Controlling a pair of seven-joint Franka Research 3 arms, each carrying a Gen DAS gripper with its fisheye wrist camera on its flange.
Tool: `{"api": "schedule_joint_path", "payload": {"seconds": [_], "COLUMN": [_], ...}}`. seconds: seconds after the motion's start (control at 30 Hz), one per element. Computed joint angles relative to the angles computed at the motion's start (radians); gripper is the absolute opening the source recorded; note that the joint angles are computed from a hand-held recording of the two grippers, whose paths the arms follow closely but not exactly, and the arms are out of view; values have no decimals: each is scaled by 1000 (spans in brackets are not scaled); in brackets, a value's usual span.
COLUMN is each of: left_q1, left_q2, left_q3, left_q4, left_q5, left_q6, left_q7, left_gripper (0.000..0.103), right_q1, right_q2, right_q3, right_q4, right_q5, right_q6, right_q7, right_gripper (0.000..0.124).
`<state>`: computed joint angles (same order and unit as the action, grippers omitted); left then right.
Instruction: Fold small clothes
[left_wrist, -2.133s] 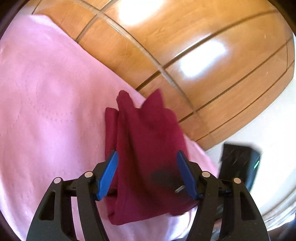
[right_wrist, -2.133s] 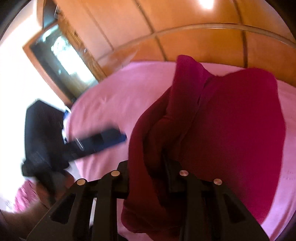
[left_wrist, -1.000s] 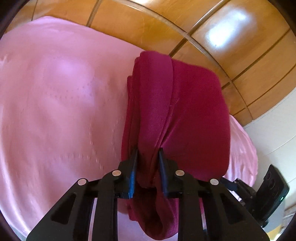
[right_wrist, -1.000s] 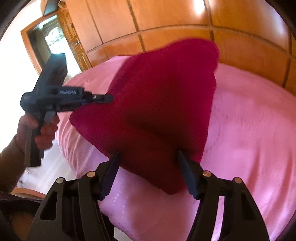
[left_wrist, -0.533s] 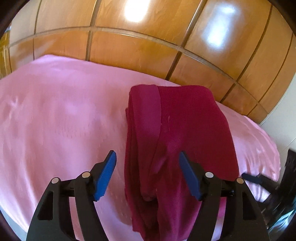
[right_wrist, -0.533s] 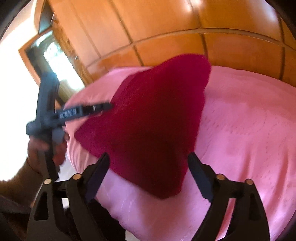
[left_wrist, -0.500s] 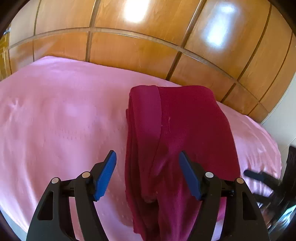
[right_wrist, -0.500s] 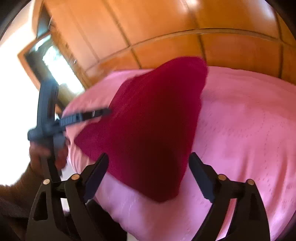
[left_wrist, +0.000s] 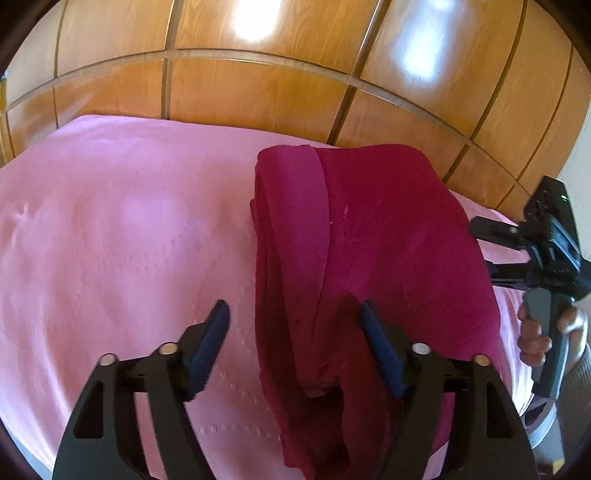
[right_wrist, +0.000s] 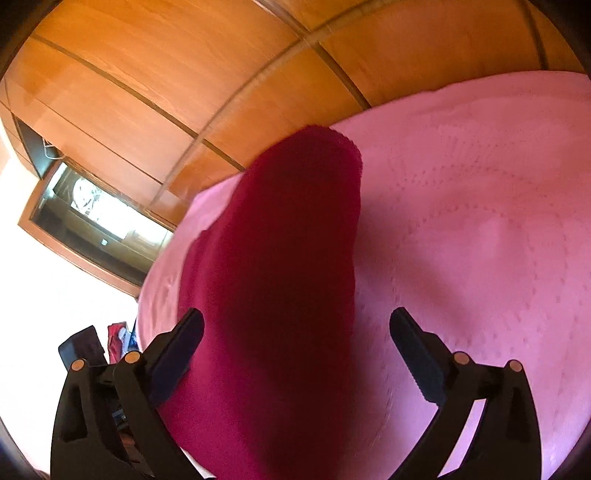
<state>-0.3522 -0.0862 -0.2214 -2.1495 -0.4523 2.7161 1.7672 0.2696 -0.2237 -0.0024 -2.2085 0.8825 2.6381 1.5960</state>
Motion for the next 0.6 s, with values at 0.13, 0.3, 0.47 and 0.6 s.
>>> {"api": "schedule_joint_path", "payload": {"seconds": [0.13,0.3,0.47,0.6], "left_q1": [-3,1,8,28], "left_q2": [4,9,9,16], "left_q3": [9,11,23,49], "left_q4": [3,11,13,16], "left_q5": [-65,-124,-258,-505], "left_q6": [-9,-27,-74,-188], "left_q7": [63,119,224,398], "left_gripper": [75,75,75,57], "right_q1": [1,-4,-15,-31], "right_q2": [22,43,87,126], "right_q3": [-12,-25,-25,-18], "right_q4": [17,33,67,109], "right_q5": [32,109,203,251], "right_q6": [-27,-62,-112,-182], "right_q7": [-44,-147,-258,-326], "right_gripper": [101,101,100,90]}}
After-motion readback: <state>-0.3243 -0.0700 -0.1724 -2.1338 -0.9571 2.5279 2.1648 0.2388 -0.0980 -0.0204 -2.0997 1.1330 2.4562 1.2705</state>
